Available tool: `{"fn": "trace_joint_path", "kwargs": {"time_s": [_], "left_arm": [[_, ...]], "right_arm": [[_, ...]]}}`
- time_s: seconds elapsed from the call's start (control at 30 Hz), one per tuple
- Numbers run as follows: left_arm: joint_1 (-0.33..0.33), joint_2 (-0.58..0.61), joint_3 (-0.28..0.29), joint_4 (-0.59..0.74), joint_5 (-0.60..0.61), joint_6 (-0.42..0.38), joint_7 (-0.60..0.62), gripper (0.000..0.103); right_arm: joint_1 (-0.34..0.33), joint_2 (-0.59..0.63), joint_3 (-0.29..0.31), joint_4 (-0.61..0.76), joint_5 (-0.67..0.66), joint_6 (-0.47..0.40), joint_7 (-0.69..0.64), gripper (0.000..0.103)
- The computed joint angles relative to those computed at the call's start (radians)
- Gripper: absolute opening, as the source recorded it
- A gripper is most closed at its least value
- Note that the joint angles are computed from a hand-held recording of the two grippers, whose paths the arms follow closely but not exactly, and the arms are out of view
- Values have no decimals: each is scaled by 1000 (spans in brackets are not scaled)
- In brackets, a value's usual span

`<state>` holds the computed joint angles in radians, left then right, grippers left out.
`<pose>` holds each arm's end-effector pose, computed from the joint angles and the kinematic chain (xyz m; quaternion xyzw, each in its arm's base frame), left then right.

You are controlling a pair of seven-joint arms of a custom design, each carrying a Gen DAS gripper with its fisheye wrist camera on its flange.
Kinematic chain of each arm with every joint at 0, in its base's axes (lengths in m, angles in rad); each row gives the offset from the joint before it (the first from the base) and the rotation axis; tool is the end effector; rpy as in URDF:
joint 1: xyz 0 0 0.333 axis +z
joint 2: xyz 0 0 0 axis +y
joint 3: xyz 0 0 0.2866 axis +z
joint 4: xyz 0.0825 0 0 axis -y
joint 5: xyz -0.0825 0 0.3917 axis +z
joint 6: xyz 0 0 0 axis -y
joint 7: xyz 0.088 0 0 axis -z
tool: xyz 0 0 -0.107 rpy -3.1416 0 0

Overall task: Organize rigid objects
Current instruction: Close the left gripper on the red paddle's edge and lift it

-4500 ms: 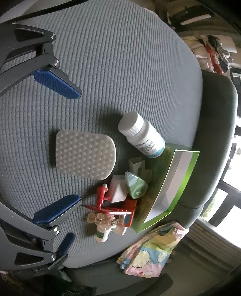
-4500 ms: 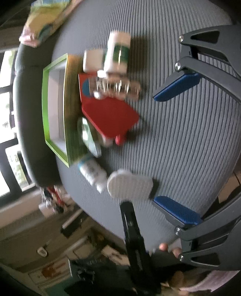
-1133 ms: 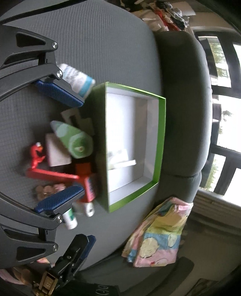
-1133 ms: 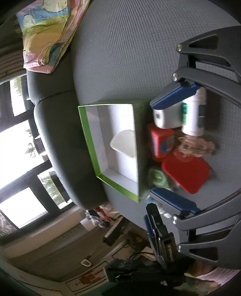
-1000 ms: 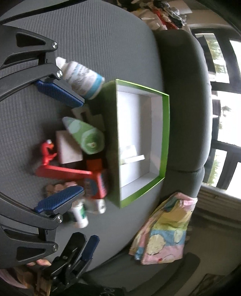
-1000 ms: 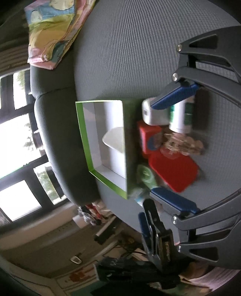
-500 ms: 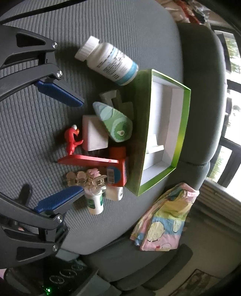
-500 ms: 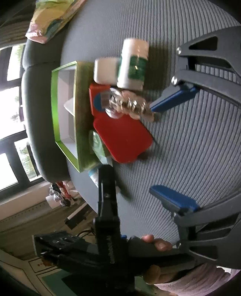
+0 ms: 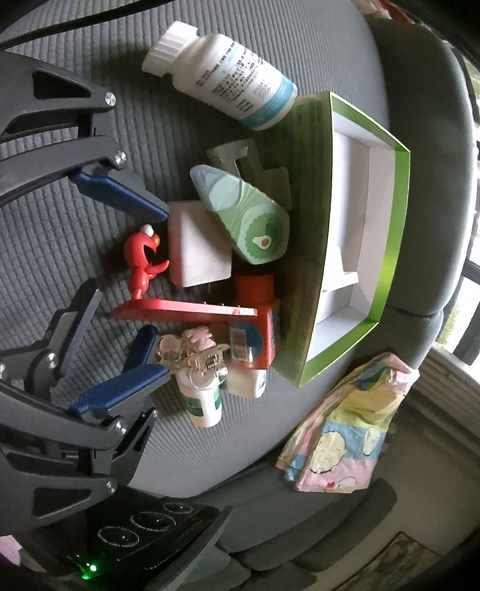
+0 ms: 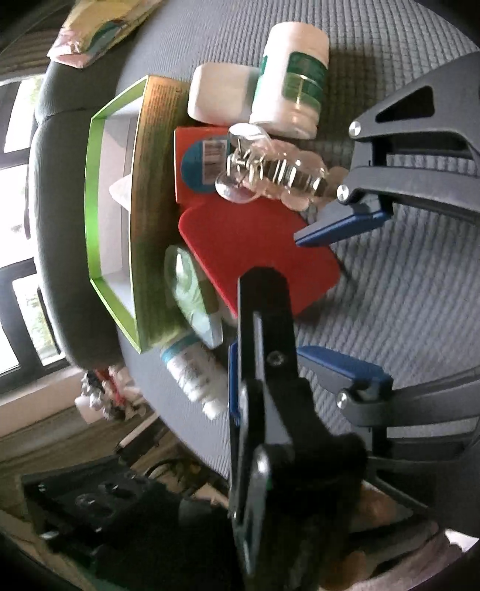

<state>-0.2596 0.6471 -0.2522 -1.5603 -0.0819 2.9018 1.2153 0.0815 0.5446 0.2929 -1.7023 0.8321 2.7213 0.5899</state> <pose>0.6632 -0.3255 0.3300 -0.6679 0.6535 -0.3540 0.0393 0.6654 0.2071 0.2999 -0.8161 0.4412 -0.0373 0.3714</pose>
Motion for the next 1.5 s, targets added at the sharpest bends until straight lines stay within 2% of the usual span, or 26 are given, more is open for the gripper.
{"fn": "trace_joint_path", "kwargs": {"time_s": [0.03,0.1,0.13,0.17,0.3,0.37,0.43,0.5,0.6,0.67,0.7,0.77,0.87,0.97,1.07,1.1,1.13,1.23,1.5], "left_arm": [[5,4,-7,3,-2,-1,7,79],[21,17,-31,14,-14,-6,33,55],[22,23,-35,22,-17,-13,41,51],[18,29,-32,31,-17,-16,43,51],[14,42,-34,46,-27,-7,52,51],[12,40,-33,42,-28,8,56,50],[-7,24,-8,21,-11,28,43,42],[10,18,-30,7,-16,43,61,40],[9,12,-36,10,-10,24,76,21],[-21,19,-11,40,9,-26,63,21],[-63,29,36,73,40,-65,25,21],[-100,56,73,131,85,-119,-9,21],[-82,76,47,162,87,-131,-2,21],[-26,98,-19,183,27,-119,51,21],[-29,132,-14,237,12,-154,59,15],[-35,131,-6,237,15,-154,57,9],[-33,127,-7,228,12,-143,63,8],[-34,107,-2,195,8,-113,62,8],[-33,16,6,64,16,-33,51,9]], "right_arm": [[9,6,-7,5,-11,10,8,53],[13,16,-11,12,-25,19,21,53],[26,23,-21,16,-43,42,40,50],[32,28,-26,19,-60,54,56,46],[0,37,3,24,-67,53,52,46],[-10,30,19,10,-61,75,33,42],[-30,17,45,-12,-36,103,-9,37],[-44,2,65,-35,-11,129,-48,32],[-61,-12,86,-56,35,149,-89,30],[-60,-14,82,-55,49,133,-93,30],[-49,-16,68,-54,39,122,-81,30],[-36,-18,53,-56,33,117,-65,30],[-43,-18,58,-55,58,111,-77,29],[-49,-6,52,-31,80,69,-71,29],[-34,7,35,-12,80,52,-54,32],[-32,7,33,-12,81,53,-55,31],[-38,4,40,-15,94,57,-71,30],[-57,0,54,-16,138,39,-119,29],[-47,-49,45,-56,233,32,-226,27]]}}
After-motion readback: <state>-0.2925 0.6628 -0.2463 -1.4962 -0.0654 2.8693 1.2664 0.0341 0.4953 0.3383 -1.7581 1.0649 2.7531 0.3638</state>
